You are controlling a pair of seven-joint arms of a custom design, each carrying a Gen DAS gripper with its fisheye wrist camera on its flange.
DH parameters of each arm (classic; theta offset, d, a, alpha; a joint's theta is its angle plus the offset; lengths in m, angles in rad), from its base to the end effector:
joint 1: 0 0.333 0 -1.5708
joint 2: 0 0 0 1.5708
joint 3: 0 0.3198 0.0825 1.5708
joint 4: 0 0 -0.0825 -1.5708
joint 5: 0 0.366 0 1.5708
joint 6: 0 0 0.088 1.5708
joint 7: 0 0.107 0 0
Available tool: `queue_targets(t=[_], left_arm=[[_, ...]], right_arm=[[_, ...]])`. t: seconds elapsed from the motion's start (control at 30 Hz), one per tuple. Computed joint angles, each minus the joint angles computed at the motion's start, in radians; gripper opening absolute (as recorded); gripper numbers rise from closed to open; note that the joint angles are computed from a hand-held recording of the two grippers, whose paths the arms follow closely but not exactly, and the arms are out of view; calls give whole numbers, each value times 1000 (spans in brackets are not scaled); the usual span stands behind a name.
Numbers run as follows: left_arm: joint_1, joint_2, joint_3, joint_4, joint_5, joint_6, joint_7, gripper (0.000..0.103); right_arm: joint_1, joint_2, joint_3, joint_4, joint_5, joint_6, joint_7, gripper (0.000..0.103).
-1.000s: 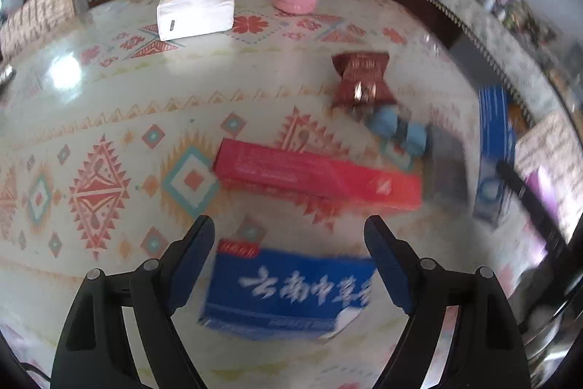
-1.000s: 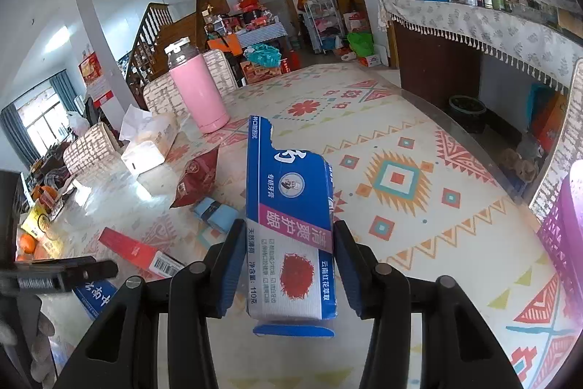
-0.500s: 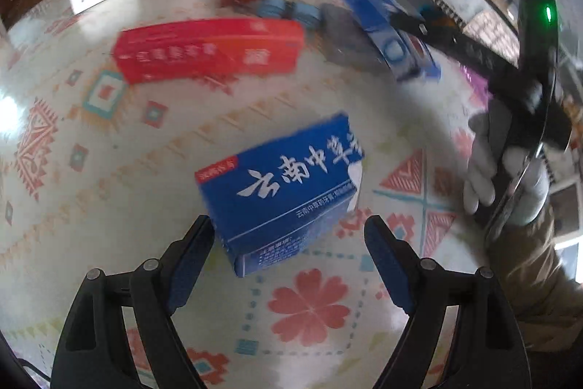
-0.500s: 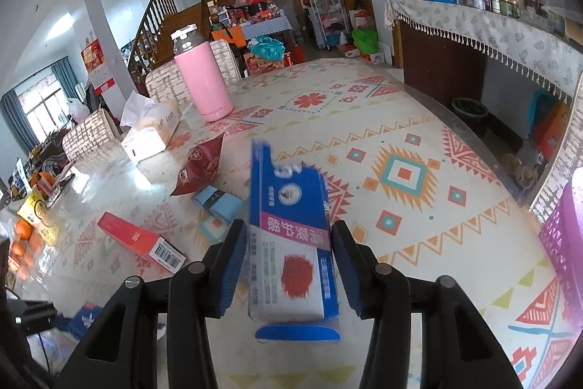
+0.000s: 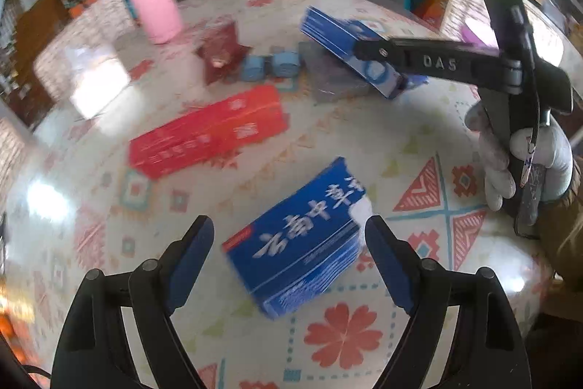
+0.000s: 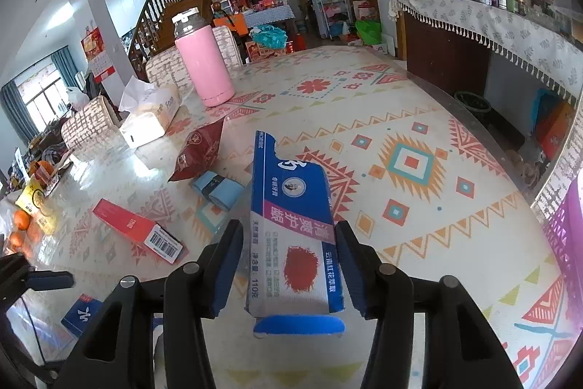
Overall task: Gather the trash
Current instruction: 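Grasp the blue Yunnan box with the left gripper while right holds toothpaste box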
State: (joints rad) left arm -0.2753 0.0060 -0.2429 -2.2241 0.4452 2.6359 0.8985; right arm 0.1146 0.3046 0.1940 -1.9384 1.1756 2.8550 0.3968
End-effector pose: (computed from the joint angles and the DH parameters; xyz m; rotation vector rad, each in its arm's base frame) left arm 0.4689 -0.2796 0.4279 -1.7447 2.1186 -0.4702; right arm 0.6127 0.1337 0.3873 -1.9267 1.2769 -0.2817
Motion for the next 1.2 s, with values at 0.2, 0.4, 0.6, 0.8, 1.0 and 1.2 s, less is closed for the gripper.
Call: queue_targets(t=[0.2,0.4,0.6,0.8,1.0,1.2], left_arm=[[-18,107,7,87,-62,-56,114,84],[-49,87,30,58,34,-55,-69,81],[-61,-9,2,-34,172,-45,-339,54],[-34,-85,-46,-122,280,0,-570,54],[6,-172,-89,-200,374,23,-819,54],[15,-244,-137,-239,378,-69,-914,54]], right_arm=[[1,7,-5,6,-32,-13,45,63],[5,19,1,11,-74,-4,67,63],[-16,37,1,35,-122,-67,125,62],[-39,25,22,25,-40,-74,44,50],[-21,15,0,16,14,-49,11,50],[-20,16,-14,13,6,-49,62,50]])
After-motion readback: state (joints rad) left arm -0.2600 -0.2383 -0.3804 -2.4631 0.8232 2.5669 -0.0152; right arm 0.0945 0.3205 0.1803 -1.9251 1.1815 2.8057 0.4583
